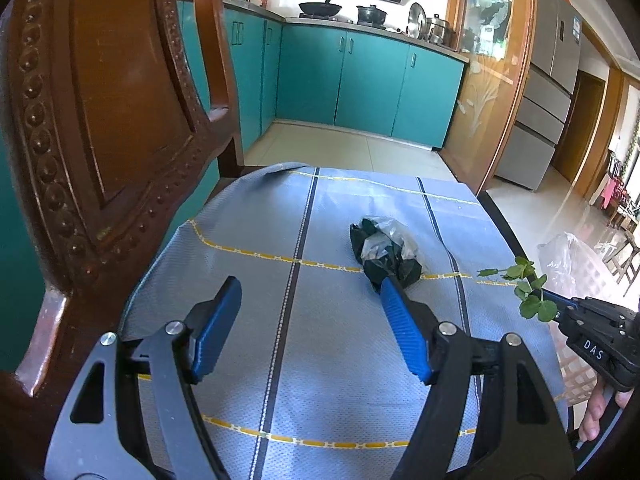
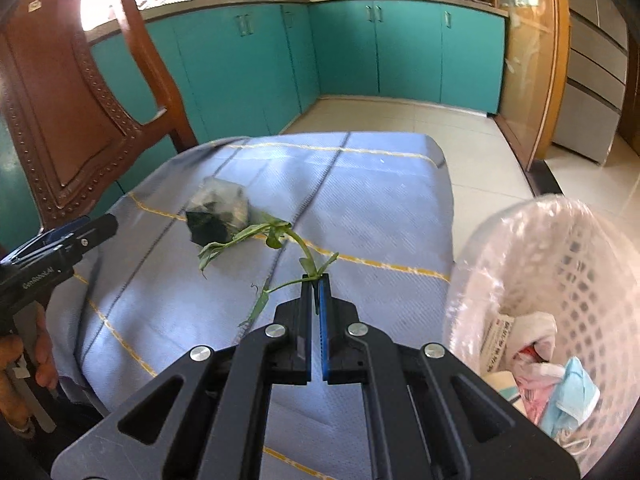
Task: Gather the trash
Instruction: 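Move the open left tool toward the dark green plastic bag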
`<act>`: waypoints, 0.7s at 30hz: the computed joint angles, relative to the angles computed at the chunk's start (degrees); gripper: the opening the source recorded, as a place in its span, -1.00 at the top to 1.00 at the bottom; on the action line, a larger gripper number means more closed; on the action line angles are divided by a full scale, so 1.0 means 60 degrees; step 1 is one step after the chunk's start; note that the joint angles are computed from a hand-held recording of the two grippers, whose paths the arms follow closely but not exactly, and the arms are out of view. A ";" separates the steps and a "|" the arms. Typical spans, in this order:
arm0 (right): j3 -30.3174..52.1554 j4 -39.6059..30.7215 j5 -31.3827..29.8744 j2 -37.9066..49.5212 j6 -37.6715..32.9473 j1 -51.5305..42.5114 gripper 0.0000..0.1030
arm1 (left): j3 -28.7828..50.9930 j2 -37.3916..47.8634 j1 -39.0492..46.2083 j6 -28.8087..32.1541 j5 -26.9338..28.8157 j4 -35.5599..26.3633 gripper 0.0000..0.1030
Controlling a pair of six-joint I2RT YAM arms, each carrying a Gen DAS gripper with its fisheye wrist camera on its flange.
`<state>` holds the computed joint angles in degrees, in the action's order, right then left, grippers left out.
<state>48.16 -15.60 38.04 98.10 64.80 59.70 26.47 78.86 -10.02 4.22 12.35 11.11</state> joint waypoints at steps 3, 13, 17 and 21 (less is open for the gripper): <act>-0.0060 -0.0075 -0.0109 0.0030 0.0181 -0.0035 0.92 | -0.0062 0.0016 -0.0149 0.0004 -0.0101 0.0055 -0.42; 0.0051 -0.0094 -0.0230 0.0156 0.0104 -0.0101 0.92 | -0.0008 0.0326 -0.0543 0.0043 -0.0443 0.0144 -0.49; 0.0069 -0.0067 -0.0261 0.0174 0.0091 -0.0130 0.92 | -0.0013 0.0381 -0.0617 0.0084 -0.0522 0.0158 -0.55; 0.0114 -0.0087 -0.0245 0.0220 0.0079 -0.0105 0.92 | 0.0016 0.0413 -0.0617 0.0110 -0.0566 0.0123 -0.59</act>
